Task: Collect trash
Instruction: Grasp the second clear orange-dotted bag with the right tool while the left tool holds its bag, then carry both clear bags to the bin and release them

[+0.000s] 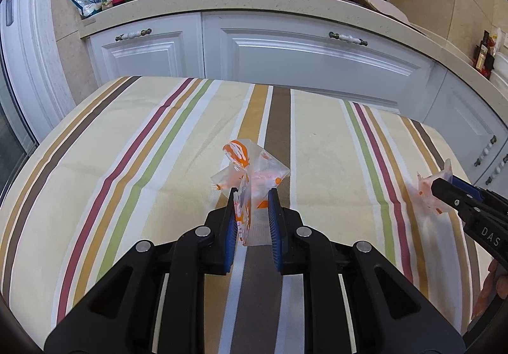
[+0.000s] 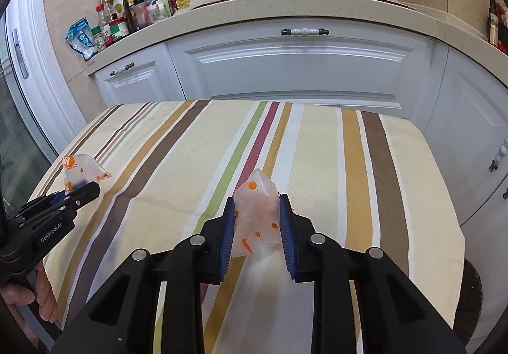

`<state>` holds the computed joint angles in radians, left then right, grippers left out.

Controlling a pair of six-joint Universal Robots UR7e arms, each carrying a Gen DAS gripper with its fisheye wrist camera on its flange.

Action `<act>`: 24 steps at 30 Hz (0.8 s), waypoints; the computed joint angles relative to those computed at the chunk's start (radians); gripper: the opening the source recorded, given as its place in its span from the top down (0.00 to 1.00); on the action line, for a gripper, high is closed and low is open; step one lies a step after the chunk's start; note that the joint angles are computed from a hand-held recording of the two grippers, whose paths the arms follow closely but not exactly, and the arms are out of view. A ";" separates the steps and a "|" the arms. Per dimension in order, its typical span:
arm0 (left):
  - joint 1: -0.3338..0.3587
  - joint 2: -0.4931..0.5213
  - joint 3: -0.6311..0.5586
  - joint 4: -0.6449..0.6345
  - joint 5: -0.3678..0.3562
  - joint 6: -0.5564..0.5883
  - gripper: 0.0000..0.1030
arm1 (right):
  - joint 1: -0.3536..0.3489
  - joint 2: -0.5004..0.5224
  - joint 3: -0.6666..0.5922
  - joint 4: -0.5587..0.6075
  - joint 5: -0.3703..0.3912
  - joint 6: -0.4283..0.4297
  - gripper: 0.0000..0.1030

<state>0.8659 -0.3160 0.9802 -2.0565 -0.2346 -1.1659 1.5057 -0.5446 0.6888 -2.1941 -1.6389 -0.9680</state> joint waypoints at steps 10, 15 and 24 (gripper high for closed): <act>-0.045 0.013 0.002 -0.020 0.003 0.005 0.83 | -0.015 -0.114 0.134 -0.052 0.073 -0.025 0.73; -0.076 0.031 -0.004 -0.085 0.013 0.060 0.83 | -0.027 -0.180 0.210 -0.092 0.118 -0.037 0.73; -0.138 0.076 -0.026 -0.239 0.038 0.193 0.83 | -0.054 -0.302 0.339 -0.150 0.197 -0.067 0.73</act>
<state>0.7279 -0.2398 0.9546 -2.2950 -0.1968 -0.9727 1.4517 -0.8467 1.0283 -2.3443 -1.4415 -1.0353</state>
